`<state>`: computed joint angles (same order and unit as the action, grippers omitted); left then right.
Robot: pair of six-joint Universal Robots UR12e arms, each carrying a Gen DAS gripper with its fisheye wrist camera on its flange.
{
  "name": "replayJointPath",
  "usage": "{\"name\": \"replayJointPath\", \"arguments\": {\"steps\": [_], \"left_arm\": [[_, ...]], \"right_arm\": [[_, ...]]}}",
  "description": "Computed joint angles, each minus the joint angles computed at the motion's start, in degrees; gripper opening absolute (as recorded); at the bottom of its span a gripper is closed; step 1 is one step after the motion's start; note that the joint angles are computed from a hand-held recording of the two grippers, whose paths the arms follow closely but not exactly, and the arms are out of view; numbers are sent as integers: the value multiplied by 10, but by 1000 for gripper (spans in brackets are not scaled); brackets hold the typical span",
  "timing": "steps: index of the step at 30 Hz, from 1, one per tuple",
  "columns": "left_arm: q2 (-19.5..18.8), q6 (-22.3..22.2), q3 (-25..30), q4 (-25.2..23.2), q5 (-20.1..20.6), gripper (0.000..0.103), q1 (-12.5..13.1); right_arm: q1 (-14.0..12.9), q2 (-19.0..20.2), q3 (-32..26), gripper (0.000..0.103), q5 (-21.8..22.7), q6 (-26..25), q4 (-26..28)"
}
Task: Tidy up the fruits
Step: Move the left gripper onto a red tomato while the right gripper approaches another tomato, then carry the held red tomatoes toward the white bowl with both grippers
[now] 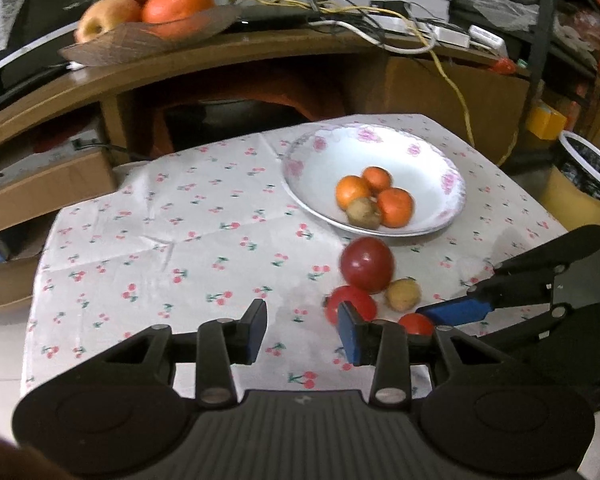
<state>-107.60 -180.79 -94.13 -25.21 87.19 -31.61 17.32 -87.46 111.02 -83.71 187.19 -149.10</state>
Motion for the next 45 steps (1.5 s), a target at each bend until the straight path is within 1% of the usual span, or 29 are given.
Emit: {"name": "replayJointPath", "arguments": {"steps": [7, 12, 19, 22, 26, 29, 34, 37, 39, 41, 45], "left_arm": [[-16, 33, 17, -25, -23, 44, -9], [-31, 40, 28, -32, -3, 44, -18], [-39, 36, 30, -8, 9, 44, -22], [-39, 43, 29, -7, 19, 38, -24], [-30, 47, 21, -12, 17, 38, -25], [-15, 62, 9, -21, 7, 37, -27], [17, 78, -19, -44, -14, 37, -32], [31, 85, -33, -58, -16, 37, -36], [35, 86, -38, -64, -16, 38, -38], [36, 86, -42, -57, -9, 38, -42], [36, 87, -43, -53, -6, 38, -43]], "right_arm": [[-8, -26, 17, 28, -8, 0, 13], [-19, -38, 27, 28, -12, 9, 24], [-25, -47, 35, 28, -2, 3, 26], [-27, -47, 35, 28, -3, 3, 27], [-26, -47, 35, 28, -8, 0, 28], [-25, -50, 38, 28, -13, -5, 28], [-19, -65, 49, 28, -34, -24, 31], [-14, -76, 59, 28, -43, -30, 39], [-8, -80, 62, 28, -49, -36, 40], [-3, -82, 66, 28, -55, -39, 37], [-2, -85, 71, 30, -55, -45, 28]]}}
